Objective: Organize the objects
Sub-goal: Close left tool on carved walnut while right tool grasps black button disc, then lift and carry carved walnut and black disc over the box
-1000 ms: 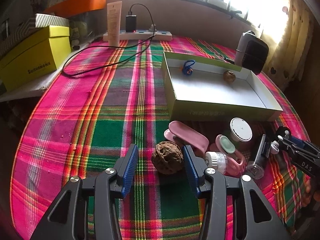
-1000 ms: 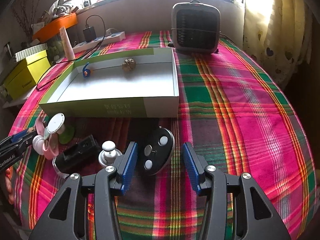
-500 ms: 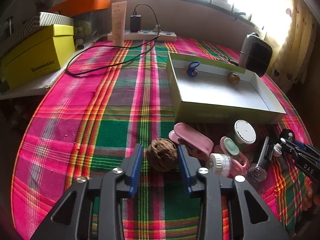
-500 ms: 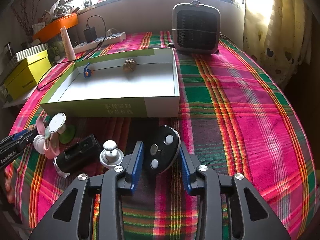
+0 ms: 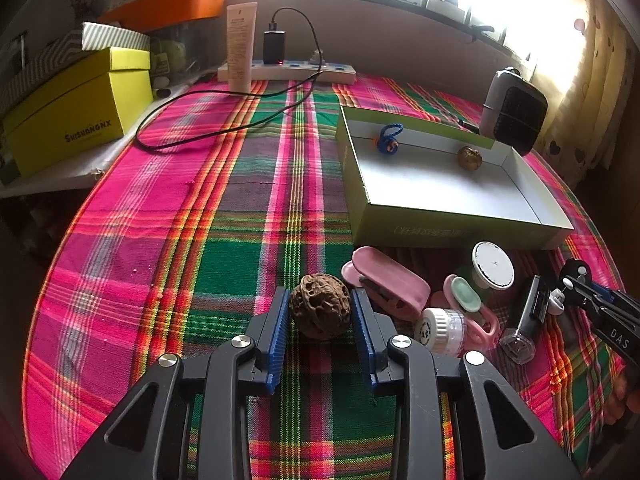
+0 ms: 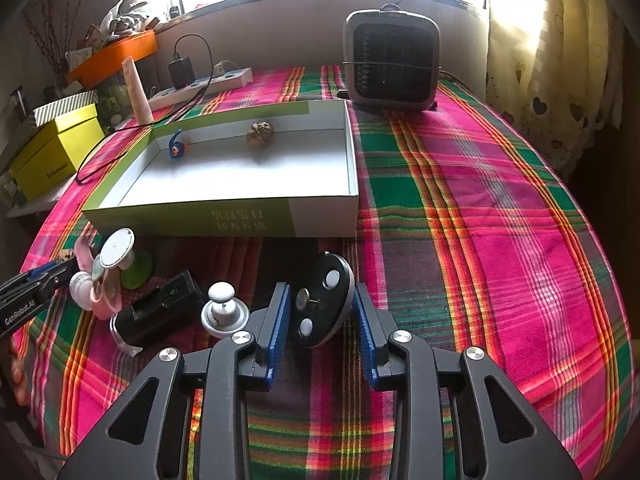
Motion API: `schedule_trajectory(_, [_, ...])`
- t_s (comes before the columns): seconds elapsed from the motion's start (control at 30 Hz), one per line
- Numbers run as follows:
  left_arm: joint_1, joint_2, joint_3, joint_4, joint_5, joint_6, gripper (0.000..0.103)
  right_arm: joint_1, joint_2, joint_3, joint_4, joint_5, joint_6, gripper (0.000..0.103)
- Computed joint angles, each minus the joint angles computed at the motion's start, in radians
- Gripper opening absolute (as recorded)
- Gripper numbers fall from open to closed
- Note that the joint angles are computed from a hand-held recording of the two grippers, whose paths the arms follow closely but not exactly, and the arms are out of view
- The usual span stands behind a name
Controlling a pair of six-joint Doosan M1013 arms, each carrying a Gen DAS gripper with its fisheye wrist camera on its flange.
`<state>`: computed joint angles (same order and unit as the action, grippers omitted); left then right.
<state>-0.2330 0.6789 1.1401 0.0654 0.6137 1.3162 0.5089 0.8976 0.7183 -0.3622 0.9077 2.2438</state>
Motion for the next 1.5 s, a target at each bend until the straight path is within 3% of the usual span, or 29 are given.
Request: schedule_trajectory(1.5, [-0.006,-0.019,-0.004,-0.028,-0.010,0.028,0.029,-0.003,-0.026,0.026,0.007,-0.065,-0.018,0.029])
